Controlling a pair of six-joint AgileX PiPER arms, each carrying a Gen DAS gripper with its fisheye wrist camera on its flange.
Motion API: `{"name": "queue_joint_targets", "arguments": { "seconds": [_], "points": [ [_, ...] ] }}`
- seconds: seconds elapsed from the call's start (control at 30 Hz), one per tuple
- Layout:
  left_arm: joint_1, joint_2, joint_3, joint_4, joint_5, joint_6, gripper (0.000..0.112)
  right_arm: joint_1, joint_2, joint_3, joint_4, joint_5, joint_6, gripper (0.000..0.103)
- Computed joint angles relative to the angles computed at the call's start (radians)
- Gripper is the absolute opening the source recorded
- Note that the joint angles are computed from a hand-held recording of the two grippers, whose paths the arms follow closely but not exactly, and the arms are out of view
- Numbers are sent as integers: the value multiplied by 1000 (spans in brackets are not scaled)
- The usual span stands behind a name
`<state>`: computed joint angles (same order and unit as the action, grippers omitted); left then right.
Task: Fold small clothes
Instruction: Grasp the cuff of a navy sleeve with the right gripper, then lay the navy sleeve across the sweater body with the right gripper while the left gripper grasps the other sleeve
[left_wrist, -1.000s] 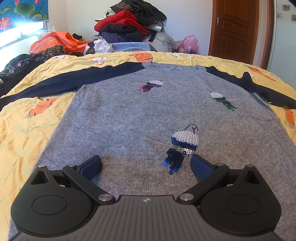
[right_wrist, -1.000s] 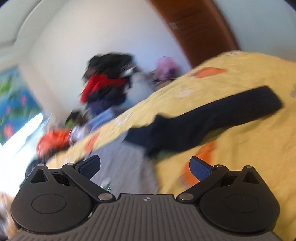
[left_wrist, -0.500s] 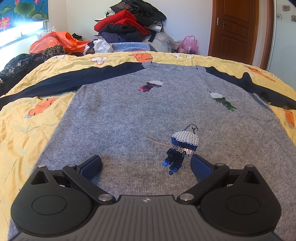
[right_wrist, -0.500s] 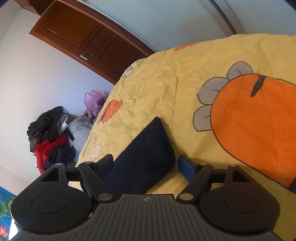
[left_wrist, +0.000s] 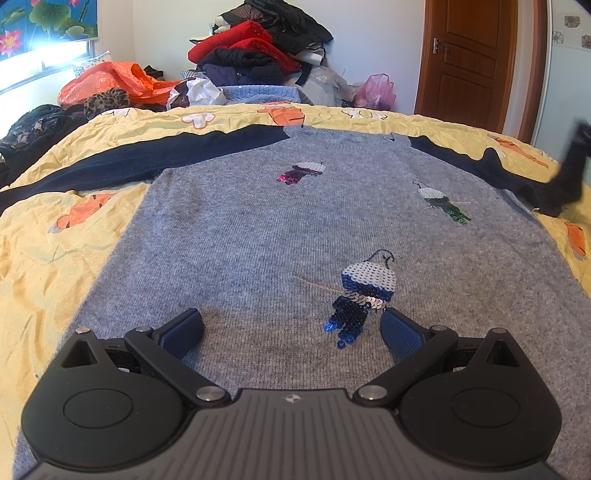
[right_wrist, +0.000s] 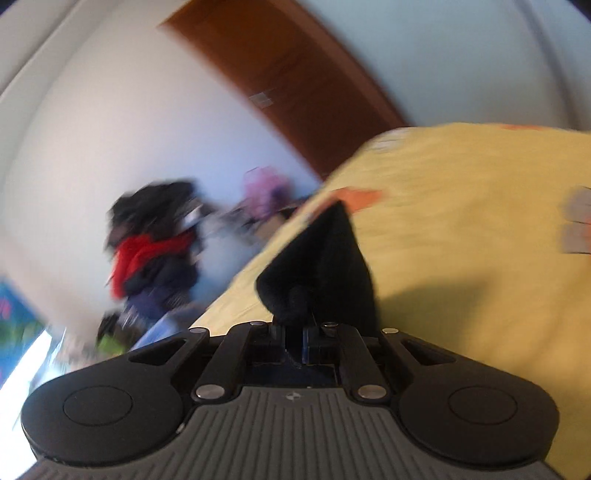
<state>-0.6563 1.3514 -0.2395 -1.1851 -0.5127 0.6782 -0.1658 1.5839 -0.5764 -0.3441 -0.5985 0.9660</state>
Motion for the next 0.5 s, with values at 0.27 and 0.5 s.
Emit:
{"name": "queue_joint_targets", "arguments": {
  "seconds": [0.27, 0.5],
  "points": [
    [4, 4, -3, 11, 2, -8, 103, 493, 262, -292, 316, 168, -342, 18],
    [-11, 17, -15, -22, -3, 24, 103, 604, 200, -120, 395, 78, -313, 64]
  ]
}}
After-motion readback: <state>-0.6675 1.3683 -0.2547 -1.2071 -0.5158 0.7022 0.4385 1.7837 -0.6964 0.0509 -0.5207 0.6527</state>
